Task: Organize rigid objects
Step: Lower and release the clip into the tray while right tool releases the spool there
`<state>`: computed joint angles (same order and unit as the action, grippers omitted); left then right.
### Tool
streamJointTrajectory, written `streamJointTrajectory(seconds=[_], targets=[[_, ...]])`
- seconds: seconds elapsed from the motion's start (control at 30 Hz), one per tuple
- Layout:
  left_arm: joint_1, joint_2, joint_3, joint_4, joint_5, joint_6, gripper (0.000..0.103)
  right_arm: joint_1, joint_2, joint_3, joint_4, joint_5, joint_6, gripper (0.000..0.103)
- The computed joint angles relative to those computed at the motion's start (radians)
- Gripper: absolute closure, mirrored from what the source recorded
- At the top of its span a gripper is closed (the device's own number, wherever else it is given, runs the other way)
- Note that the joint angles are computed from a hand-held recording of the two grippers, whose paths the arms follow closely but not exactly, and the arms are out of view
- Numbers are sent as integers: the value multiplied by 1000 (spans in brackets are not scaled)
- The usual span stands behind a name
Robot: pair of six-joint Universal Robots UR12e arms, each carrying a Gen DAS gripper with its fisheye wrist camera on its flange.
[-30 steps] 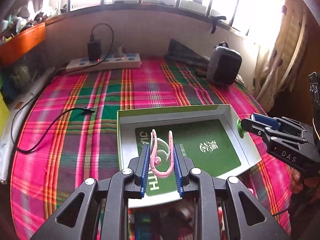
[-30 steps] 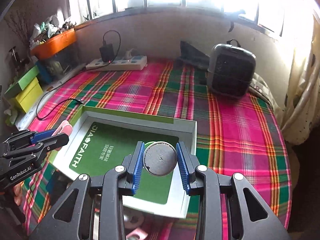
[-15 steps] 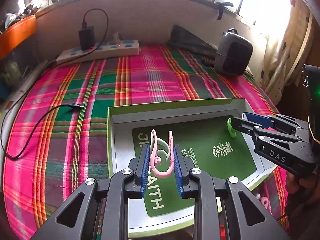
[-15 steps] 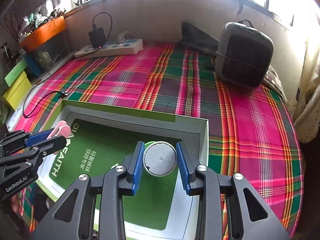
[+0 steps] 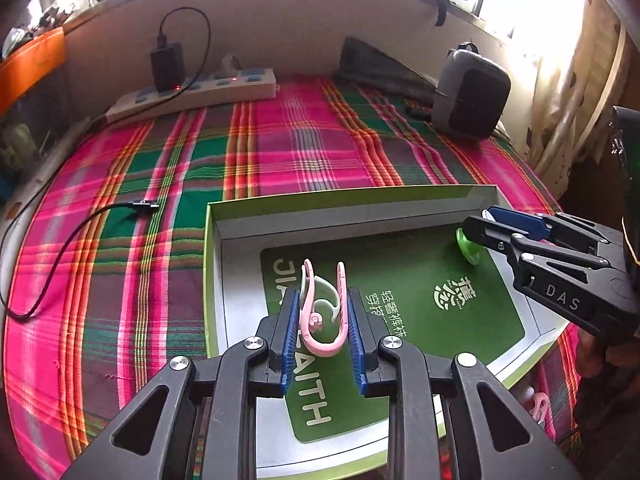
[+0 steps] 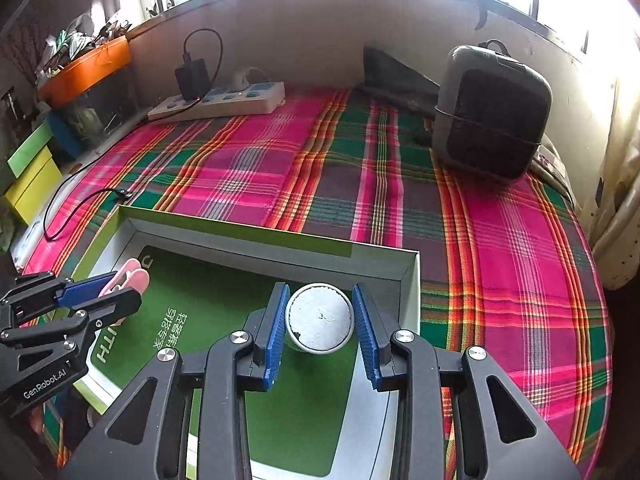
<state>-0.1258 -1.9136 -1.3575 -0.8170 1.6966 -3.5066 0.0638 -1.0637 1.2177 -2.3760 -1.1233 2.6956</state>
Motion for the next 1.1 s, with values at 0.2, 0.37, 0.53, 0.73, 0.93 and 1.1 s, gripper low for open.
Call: streamJointTrajectory(seconds=[0.2,0.37,0.53,0.73,0.93,1.1], targets=[[6,0,-1,-3,-5,-10,79,-1,2,-2,4,4,10,69],[7,0,-4,4,-9,-8,72,-1,5,-5,17,8,14,69],[8,3,-9,14,-17,-13,68,-3,7,-8,27,22,17,66],[5,7,-14,30,-11,-10,63,-6,4,-2,9,30,36,57],[3,14,-20,39,-9,-17,61,-11,-6,13,-8,36,44,57],[-1,26,-34,51,-9,-20,60,-12,-22,37,-30,32,38,57]])
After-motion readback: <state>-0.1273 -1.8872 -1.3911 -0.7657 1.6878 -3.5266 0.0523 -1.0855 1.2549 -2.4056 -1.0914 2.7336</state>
